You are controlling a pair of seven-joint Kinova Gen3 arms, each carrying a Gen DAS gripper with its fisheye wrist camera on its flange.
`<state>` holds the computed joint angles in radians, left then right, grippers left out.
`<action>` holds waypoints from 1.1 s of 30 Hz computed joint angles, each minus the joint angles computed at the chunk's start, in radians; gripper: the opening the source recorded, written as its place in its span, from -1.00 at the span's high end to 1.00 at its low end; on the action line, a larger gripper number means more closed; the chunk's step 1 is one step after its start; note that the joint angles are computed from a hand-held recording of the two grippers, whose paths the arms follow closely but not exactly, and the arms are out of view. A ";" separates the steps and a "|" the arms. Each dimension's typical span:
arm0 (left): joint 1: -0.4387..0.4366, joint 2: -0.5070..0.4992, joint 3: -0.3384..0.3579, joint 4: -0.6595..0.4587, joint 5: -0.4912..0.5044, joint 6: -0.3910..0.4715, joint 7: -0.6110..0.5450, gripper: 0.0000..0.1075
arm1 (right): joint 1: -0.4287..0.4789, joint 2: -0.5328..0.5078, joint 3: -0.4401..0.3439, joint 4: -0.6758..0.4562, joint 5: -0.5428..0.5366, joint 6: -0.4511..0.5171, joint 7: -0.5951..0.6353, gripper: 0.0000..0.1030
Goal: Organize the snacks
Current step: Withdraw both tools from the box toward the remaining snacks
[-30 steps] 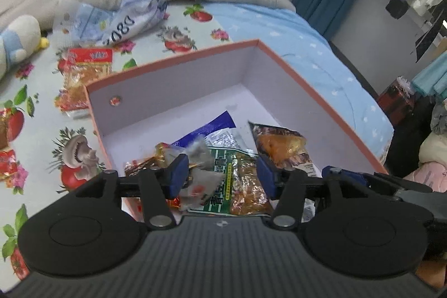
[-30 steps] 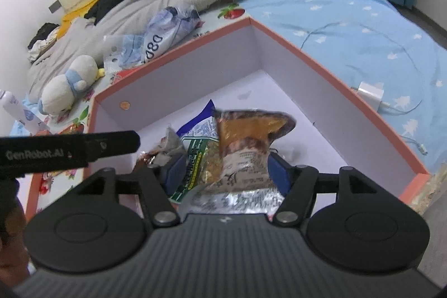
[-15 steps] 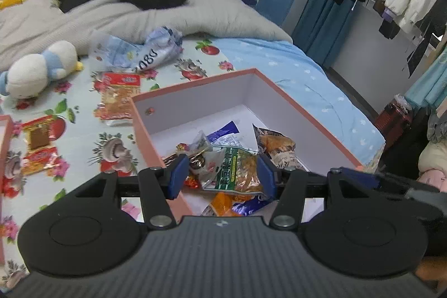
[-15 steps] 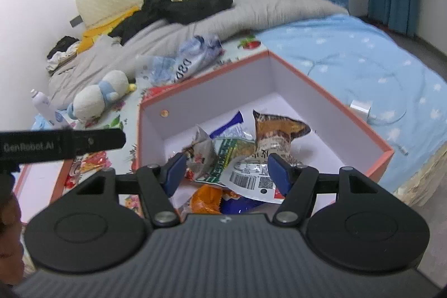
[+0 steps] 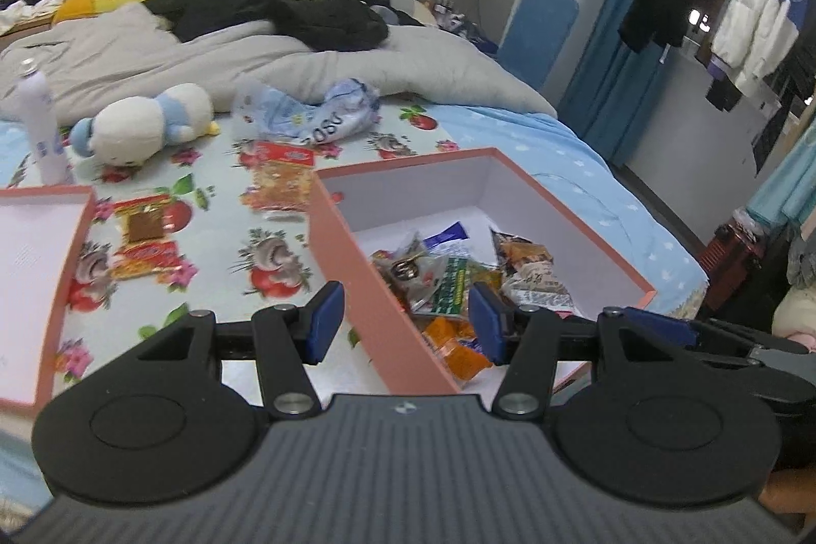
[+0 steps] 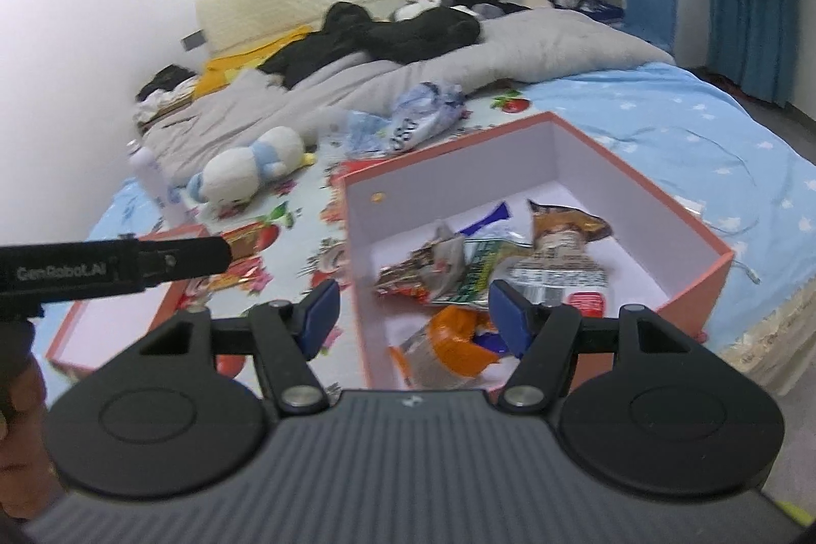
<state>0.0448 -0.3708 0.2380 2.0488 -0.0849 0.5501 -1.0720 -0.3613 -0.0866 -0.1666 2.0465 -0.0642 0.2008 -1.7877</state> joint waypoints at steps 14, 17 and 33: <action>-0.140 -0.232 0.067 0.119 -0.021 0.088 0.126 -0.11 | -0.224 -0.033 0.115 0.061 -0.204 -0.056 0.232 -0.30; -0.144 -0.263 0.050 0.134 -0.014 0.121 0.123 -0.11 | -0.231 -0.034 0.096 0.069 -0.223 -0.062 0.265 -0.30; -0.191 -0.282 -0.032 0.197 0.011 0.142 0.102 -0.18 | -0.177 0.034 -0.016 0.025 -0.170 -0.032 0.237 -0.30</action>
